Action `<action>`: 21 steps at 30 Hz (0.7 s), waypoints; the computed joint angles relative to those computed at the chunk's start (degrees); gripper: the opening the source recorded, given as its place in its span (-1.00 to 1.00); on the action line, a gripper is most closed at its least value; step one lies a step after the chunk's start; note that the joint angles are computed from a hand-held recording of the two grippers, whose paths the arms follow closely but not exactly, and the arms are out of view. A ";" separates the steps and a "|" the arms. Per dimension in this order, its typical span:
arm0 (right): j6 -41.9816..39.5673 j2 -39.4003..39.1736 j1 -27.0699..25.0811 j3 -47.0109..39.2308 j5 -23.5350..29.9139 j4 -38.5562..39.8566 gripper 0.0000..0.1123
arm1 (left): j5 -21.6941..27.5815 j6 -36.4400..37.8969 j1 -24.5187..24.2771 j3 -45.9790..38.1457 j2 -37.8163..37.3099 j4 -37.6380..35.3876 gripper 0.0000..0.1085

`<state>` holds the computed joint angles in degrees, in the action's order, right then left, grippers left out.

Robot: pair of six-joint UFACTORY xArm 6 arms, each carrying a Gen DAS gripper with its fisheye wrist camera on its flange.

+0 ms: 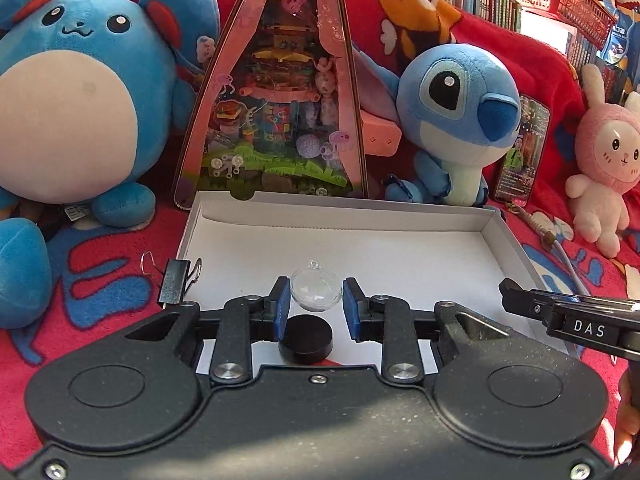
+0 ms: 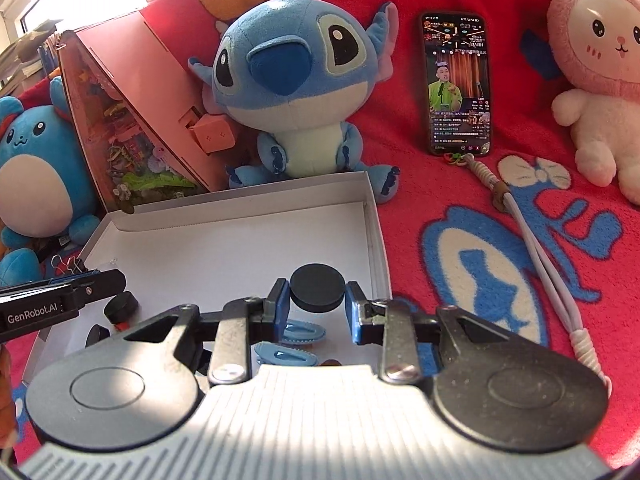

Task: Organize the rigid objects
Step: 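Open the left tool to drop the dome while the right tool releases the disc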

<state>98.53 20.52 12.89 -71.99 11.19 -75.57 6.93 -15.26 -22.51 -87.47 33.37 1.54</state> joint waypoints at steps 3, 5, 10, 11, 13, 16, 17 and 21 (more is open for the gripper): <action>-1.75 1.07 0.40 -1.34 0.74 2.02 -0.37 | 2.24 -0.76 0.25 -2.64 1.51 -0.16 -0.50; -3.43 1.79 0.49 -2.14 0.53 3.52 -0.37 | 3.22 -4.12 0.56 -3.72 2.25 4.15 -0.50; -7.23 3.16 1.03 -3.40 1.22 6.51 -0.37 | 4.35 -5.53 0.64 -4.76 3.46 6.49 -0.50; -7.12 3.27 0.99 -3.41 1.14 6.53 -0.37 | 4.40 -5.27 0.61 -4.78 3.57 6.36 -0.50; -7.57 3.55 0.91 -3.47 1.01 7.22 -0.37 | 4.47 -4.93 0.52 -4.63 3.69 6.46 -0.50; -7.93 3.83 0.71 -3.44 0.58 7.92 -0.37 | 4.61 -5.42 0.48 -4.54 3.78 6.91 -0.50; -7.96 3.86 0.63 -3.37 0.36 8.05 -0.37 | 4.64 -5.35 0.46 -4.54 3.83 6.66 -0.50; -7.66 3.98 0.42 -3.20 -0.02 8.14 -0.37 | 3.65 -7.34 0.61 -4.04 3.81 9.03 -0.50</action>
